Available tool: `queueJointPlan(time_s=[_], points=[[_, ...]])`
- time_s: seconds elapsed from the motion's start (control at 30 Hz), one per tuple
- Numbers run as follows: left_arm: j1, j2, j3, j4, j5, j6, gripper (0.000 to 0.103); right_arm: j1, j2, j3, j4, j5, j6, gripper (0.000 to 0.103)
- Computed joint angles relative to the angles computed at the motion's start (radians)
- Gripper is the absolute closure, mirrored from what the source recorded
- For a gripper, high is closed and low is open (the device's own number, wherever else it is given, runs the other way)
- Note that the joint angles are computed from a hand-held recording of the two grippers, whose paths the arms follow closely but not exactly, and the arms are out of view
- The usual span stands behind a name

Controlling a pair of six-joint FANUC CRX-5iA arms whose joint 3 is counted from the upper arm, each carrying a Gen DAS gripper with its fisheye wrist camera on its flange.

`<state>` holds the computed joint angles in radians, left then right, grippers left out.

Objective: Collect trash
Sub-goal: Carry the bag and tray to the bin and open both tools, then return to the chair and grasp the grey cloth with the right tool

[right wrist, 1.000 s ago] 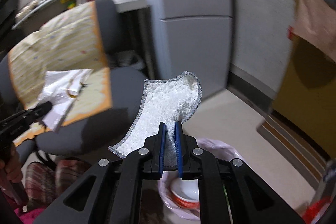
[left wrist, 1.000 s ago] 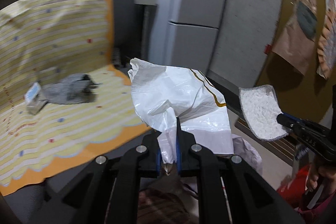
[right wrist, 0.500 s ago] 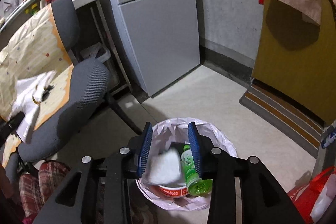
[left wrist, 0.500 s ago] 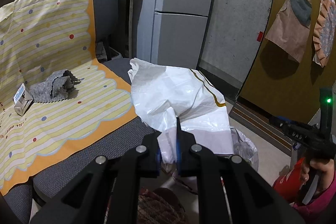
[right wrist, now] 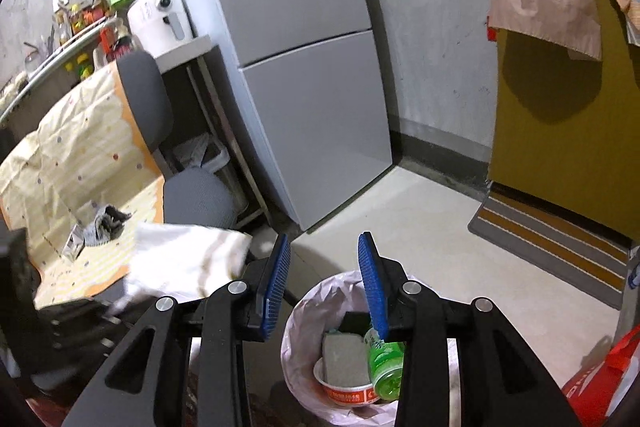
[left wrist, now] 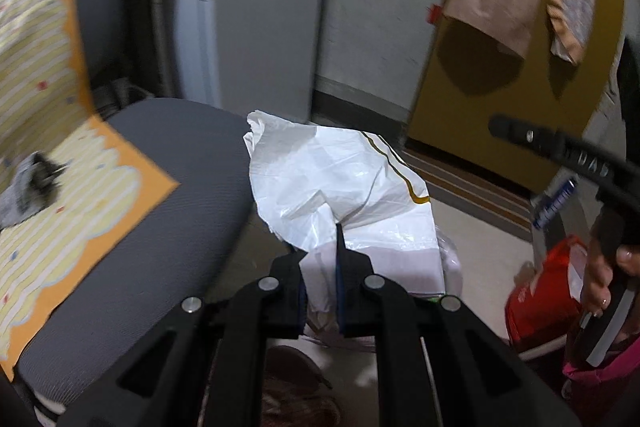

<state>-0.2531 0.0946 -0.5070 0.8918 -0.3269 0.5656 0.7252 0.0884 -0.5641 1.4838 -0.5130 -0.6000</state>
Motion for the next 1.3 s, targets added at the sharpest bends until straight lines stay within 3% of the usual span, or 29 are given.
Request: queueJointPlan(time_s=[0.23, 0.37, 0.47, 0.53, 0.63, 0.87, 1.1, 1.3], points=[[-0.029, 0.116, 0.143, -0.154, -0.116, 0.084, 0.089, -0.029, -0.040, -0.042, 0.043, -0.027, -0.072, 0.065], [-0.044, 0.158, 0.188, -0.189, -0.141, 0.100, 0.072, -0.042, -0.051, -0.054, 0.046, -0.032, -0.087, 0.065], [-0.044, 0.170, 0.206, -0.225, -0.147, 0.139, 0.068, -0.044, -0.053, -0.057, 0.043, -0.032, -0.087, 0.065], [-0.036, 0.159, 0.196, -0.229, -0.134, 0.148, 0.063, -0.042, -0.052, -0.055, 0.044, -0.033, -0.087, 0.065], [-0.018, 0.121, 0.153, -0.206, -0.092, 0.140, 0.063, -0.039, -0.051, -0.053, 0.061, -0.036, -0.096, 0.065], [0.057, 0.017, 0.067, -0.248, -0.026, 0.240, 0.063, -0.011, -0.017, -0.001, 0.080, -0.018, -0.066, 0.065], [0.145, -0.078, -0.009, -0.273, 0.007, 0.313, 0.062, 0.017, 0.054, 0.091, 0.067, 0.078, -0.001, 0.065], [0.270, -0.154, -0.008, -0.511, -0.011, 0.569, 0.053, 0.057, 0.155, 0.223, -0.042, 0.172, 0.194, 0.061]])
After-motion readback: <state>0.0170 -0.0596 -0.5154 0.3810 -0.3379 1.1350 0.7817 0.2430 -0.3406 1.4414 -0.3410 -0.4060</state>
